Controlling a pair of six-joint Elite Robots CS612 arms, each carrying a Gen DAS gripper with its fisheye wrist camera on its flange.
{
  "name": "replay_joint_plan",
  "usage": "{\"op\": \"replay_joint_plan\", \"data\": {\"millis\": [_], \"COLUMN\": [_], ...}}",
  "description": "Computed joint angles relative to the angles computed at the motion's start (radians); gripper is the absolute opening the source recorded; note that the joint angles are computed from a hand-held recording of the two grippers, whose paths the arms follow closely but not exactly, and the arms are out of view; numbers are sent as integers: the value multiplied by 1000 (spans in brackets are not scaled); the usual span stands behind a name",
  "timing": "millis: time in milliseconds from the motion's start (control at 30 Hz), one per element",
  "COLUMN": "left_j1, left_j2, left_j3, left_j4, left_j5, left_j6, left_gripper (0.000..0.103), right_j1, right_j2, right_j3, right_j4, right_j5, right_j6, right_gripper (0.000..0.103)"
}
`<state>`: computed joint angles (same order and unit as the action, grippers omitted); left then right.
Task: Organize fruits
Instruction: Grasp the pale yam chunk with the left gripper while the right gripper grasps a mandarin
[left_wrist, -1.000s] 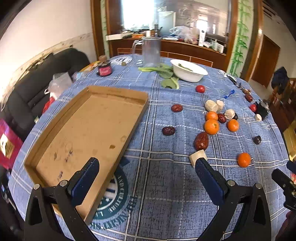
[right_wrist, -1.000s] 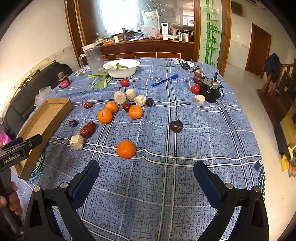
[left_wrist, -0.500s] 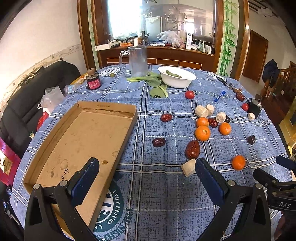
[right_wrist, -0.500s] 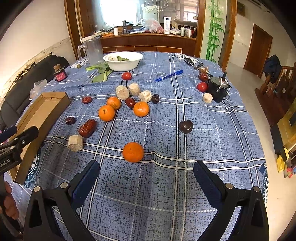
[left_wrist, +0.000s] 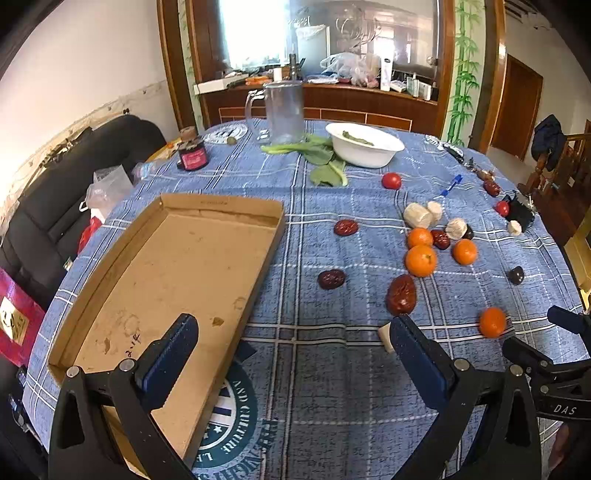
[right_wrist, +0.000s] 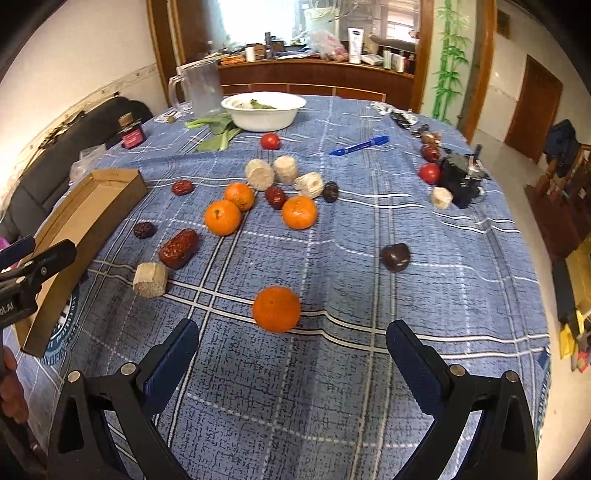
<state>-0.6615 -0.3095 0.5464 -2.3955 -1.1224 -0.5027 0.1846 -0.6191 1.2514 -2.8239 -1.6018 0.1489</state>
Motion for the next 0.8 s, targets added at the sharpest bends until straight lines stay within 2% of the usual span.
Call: {"op": "replay_joint_plan", "data": {"millis": [167, 367, 567, 800], "left_j1": [1, -13, -24, -34], "left_j2": [-3, -13, -3, 0], "left_j3": [10, 51, 49, 61], "left_j4": [-10, -130, -218, -288], "left_j5": [2, 46, 79, 111], "left_j6": [0, 28, 48, 57], "left_gripper": [103, 103, 103, 103], "right_j1": [-2, 6, 25, 38], "right_j2": [8, 3, -15, -33], "right_j3": [-9, -1, 44, 94], "right_j4": [3, -34, -153, -264], "right_j5": [8, -19, -122, -189], "right_j6": [-9, -18, -19, 12], "right_gripper": [102, 102, 102, 102]}}
